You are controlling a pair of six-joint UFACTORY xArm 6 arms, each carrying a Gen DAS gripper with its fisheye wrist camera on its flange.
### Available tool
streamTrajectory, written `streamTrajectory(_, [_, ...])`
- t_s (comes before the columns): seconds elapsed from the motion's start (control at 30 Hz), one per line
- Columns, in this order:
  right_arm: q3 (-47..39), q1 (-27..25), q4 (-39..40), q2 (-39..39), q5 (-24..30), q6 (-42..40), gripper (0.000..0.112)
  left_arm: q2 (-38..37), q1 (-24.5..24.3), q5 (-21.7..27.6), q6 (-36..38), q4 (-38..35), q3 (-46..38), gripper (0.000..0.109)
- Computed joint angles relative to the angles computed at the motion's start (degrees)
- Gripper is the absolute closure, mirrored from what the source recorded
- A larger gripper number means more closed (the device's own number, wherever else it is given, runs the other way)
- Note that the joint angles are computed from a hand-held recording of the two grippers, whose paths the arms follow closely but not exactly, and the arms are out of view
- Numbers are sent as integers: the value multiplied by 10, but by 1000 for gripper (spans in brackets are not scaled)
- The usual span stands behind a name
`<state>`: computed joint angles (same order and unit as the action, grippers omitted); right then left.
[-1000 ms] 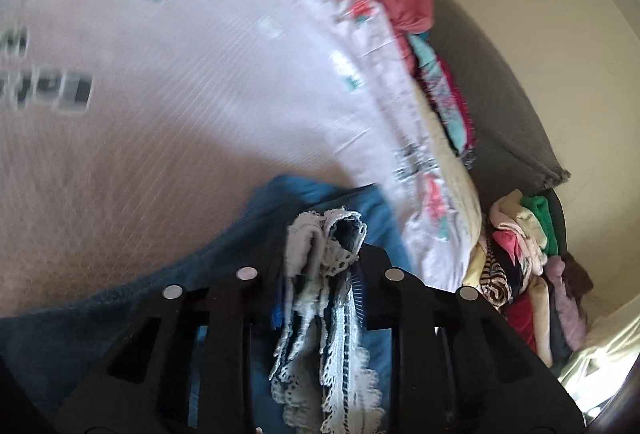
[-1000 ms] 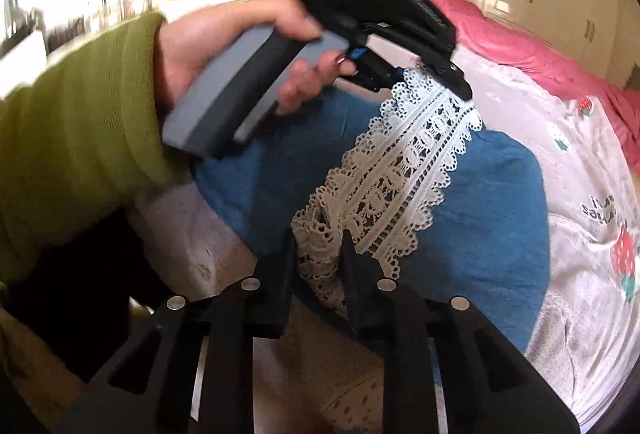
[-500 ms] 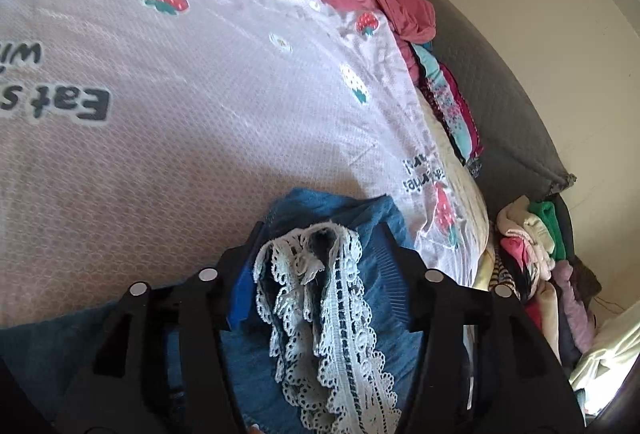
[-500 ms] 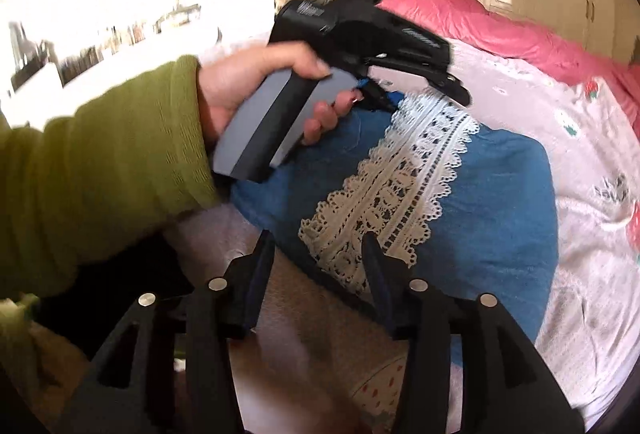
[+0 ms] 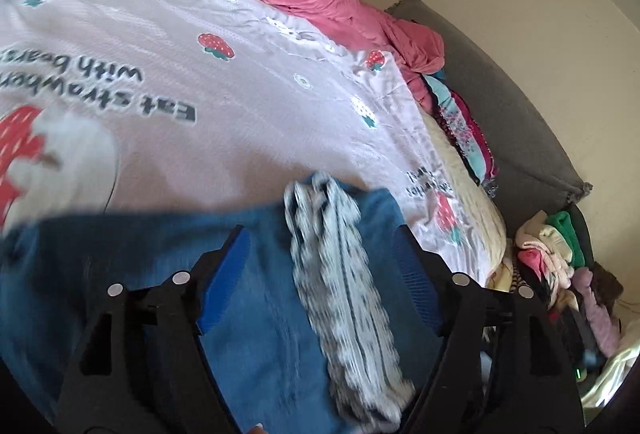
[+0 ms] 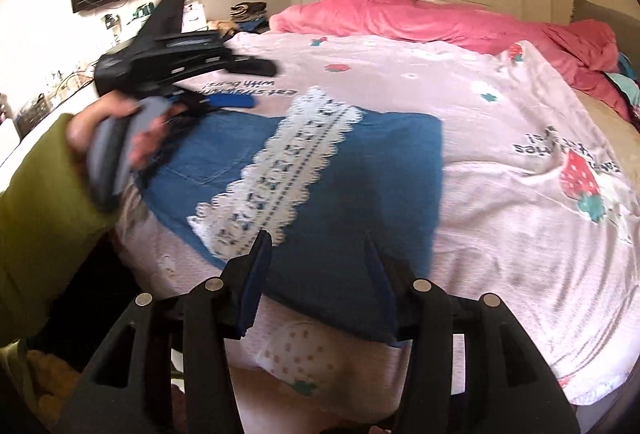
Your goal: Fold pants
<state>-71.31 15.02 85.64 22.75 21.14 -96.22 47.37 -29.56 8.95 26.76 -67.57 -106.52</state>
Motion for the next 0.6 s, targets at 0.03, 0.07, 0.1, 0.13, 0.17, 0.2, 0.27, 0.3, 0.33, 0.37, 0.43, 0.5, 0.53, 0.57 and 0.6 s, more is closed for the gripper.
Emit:
streamTrajectory(0.03, [-2,-3,-7,3,-1,11,65,-19,-9,-17,20,-23,29,42])
streamTrajectory(0.07, [-6,-6,-15,8,-2,23,65,-34,-17,-34,33,-38,53,42])
streamTrajectory(0.1, [-6,-9,-19,9,-3,32,65,-49,-27,-51,49,-57,77,42])
streamTrajectory(0.13, [-9,-13,-29,13,5,48,65,-58,-34,-57,60,-72,92,42])
streamTrajectory(0.17, [-12,-16,-38,16,11,57,65,-70,-41,-63,73,-91,110,42])
streamTrajectory(0.2, [-14,-16,-50,20,6,69,65,-76,-45,-65,81,-105,121,42])
streamTrajectory(0.27, [-18,-13,-86,29,-9,99,64,-87,-54,-60,83,-121,143,42])
streamTrajectory(0.3, [-21,-9,-108,37,-22,118,64,-93,-58,-50,91,-131,154,44])
streamTrajectory(0.33, [-21,-7,-141,45,-37,146,64,-95,-61,-43,91,-129,158,46])
streamTrajectory(0.37, [-23,-6,-158,52,-42,157,64,-98,-63,-36,82,-119,165,51])
streamTrajectory(0.43, [-27,-7,-146,59,-45,142,64,-100,-68,-24,74,-116,172,55])
streamTrajectory(0.5, [-31,-13,-146,61,-33,150,64,-97,-72,3,84,-131,167,56])
streamTrajectory(0.53, [-33,-16,-149,62,-28,158,64,-95,-73,12,88,-137,164,56])
streamTrajectory(0.57, [-36,-23,-151,63,-14,165,64,-91,-74,20,87,-141,160,56])
streamTrajectory(0.6, [-36,-27,-146,63,-5,164,64,-84,-74,30,76,-135,152,56])
